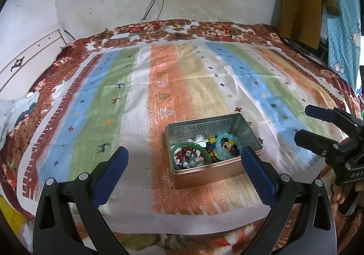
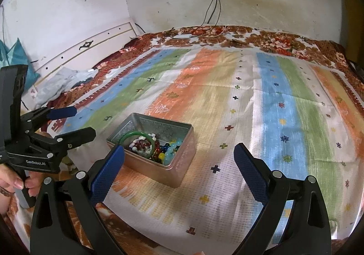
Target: Organize jewelry
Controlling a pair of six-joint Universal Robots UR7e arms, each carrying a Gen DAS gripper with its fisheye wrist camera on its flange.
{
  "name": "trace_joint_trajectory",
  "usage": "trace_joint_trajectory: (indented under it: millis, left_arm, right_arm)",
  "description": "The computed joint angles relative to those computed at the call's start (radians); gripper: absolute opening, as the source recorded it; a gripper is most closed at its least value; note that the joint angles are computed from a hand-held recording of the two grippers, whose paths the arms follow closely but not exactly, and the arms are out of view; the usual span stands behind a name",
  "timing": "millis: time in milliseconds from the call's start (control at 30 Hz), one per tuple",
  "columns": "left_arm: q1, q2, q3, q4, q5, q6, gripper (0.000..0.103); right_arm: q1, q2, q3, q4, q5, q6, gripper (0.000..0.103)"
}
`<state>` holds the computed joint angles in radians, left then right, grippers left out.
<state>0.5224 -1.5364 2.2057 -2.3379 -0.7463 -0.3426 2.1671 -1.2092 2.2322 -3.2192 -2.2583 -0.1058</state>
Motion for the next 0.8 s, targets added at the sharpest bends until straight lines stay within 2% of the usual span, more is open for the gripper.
trace_joint_trajectory:
  millis: [233, 800]
  left_arm:
    - [-0.004, 0.006, 0.006, -0.027, 0.000, 0.016, 0.097]
    - [-0.012, 0.006, 0.019, -0.056, -0.006, 0.032, 0.097]
  right_arm:
    - [0.005, 0.009, -0.001, -0.002, 0.000, -0.029, 0.097]
    - [-0.001, 0.010, -0.001, 0.015, 0.009, -0.026, 0.097]
